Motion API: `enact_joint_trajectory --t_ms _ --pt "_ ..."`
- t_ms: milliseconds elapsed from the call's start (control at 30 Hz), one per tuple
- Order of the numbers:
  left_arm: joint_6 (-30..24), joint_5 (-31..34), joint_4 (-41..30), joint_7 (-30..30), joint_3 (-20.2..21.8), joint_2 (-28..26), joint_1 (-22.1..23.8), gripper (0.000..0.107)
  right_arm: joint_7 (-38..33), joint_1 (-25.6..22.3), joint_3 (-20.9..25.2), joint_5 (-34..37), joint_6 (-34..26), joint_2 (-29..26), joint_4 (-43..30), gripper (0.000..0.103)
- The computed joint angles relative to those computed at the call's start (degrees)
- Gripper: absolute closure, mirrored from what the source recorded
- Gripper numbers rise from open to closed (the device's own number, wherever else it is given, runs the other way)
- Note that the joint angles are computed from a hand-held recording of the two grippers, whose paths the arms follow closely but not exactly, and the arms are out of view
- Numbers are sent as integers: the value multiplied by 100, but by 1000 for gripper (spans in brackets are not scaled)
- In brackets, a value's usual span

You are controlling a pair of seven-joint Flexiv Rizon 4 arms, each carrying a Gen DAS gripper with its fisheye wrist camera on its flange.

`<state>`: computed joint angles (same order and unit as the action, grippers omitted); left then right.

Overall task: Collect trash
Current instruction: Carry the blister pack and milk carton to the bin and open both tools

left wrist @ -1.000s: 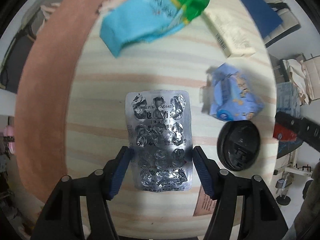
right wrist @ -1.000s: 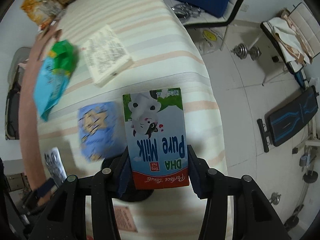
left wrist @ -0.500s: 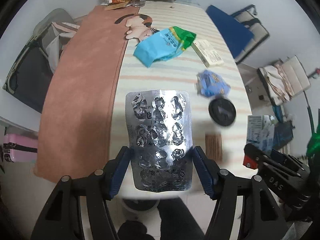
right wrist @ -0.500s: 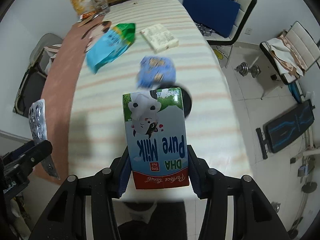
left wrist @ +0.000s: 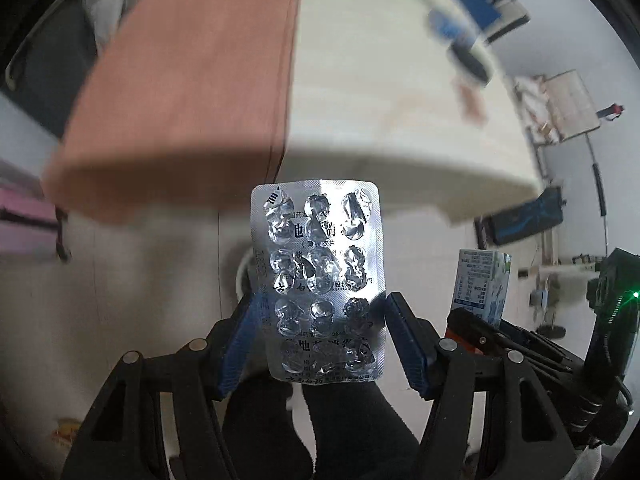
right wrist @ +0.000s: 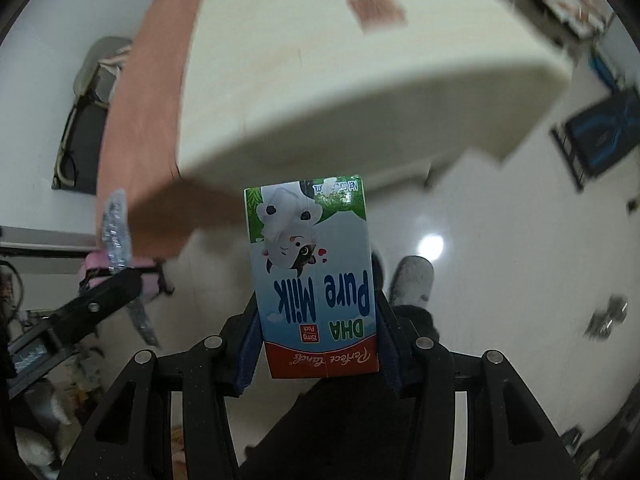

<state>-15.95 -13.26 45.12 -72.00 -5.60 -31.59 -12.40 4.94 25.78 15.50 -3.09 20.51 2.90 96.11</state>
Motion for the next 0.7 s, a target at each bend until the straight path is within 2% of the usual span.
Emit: enact_joint_trajectory --t_ms 67,200,333,367,400,433,467,500,533,633,700 --pt "107 2 595 85 45 104 28 45 253 7 109 234 770 38 570 51" --pt "655 155 1532 222 85 67 -47 45 570 69 210 485 2046 -102 1543 51" --pt "1383 148 2242 245 67 -206 -99 44 537 133 197 548 3460 -584 2431 50" --pt "1732 198 2467 296 73 -273 -138 42 508 155 172 528 3720 -737 2530 50" --pt "1962 264 2632 339 88 -277 -160 31 478 178 151 505 4122 -939 2707 50" --pt "2263 316 2833 342 107 -318 -185 12 398 189 134 531 4402 -1142 2813 49" --pt "2442 333 3004 346 117 -322 -179 5 287 184 134 600 4690 -1318 2914 49" --pt "2640 382 3143 305 138 -379 -195 4 121 162 140 691 5052 -1534 2990 44" --pt "2797 424 3270 284 157 -400 -193 4 27 175 143 718 5306 -1731 3050 34" --pt "3260 580 3602 244 221 -407 -171 4 -38 247 73 633 5714 -2168 3105 12" --pt "3784 704 3927 246 265 -291 -169 4 -22 262 55 582 5627 -2311 3070 6"
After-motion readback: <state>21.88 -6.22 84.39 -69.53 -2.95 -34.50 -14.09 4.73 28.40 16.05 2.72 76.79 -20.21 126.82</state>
